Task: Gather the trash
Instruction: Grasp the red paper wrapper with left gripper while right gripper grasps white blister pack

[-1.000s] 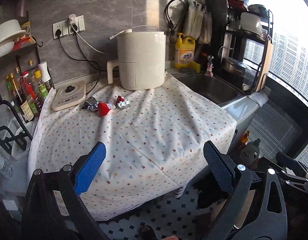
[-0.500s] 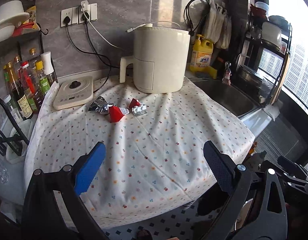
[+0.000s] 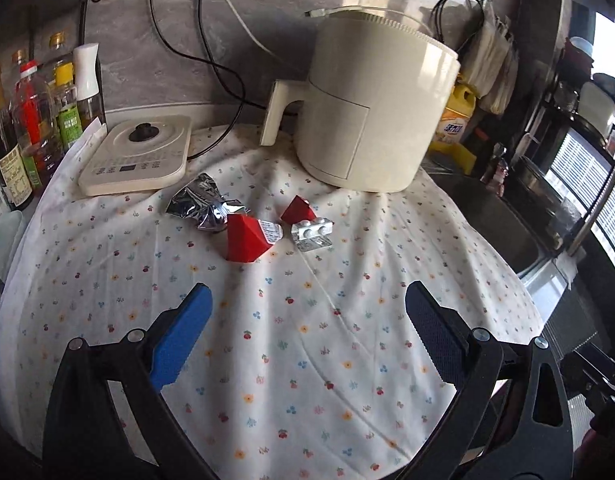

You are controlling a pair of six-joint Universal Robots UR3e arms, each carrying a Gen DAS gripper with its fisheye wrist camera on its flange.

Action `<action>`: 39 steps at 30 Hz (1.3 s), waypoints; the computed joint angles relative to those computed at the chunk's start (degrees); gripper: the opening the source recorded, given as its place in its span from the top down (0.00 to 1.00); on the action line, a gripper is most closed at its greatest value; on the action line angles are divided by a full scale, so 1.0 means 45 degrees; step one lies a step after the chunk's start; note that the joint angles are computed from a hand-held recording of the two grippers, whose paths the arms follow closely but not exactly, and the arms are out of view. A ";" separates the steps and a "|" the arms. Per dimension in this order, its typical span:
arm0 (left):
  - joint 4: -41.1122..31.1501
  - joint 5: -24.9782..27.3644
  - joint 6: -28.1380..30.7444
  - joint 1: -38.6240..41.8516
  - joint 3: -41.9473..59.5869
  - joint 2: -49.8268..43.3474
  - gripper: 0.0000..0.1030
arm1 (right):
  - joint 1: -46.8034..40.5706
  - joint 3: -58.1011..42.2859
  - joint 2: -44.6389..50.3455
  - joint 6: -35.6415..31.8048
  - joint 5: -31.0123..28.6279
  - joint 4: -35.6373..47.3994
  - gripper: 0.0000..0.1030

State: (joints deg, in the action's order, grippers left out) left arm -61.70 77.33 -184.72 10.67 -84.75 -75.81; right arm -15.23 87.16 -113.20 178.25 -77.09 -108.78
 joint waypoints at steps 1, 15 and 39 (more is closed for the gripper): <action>0.0056 -0.0123 0.0084 0.0225 -0.0009 -0.0135 0.07 | 0.0327 -0.0119 0.0342 0.0184 -0.0279 -0.0227 0.11; 0.0347 -0.0698 0.0612 0.1422 0.1412 -0.2836 0.18 | 0.3719 -0.3331 0.4499 0.2195 -0.2664 -0.1258 0.12; -0.0618 -0.0047 0.0350 0.1082 0.4068 -0.5470 0.71 | 0.4398 -0.8819 0.9574 0.1049 -0.1176 -0.0504 0.14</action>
State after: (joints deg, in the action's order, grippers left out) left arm -64.48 77.12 -183.14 15.54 -66.44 -100.43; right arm 4.57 47.48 -70.11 182.97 -82.38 -111.05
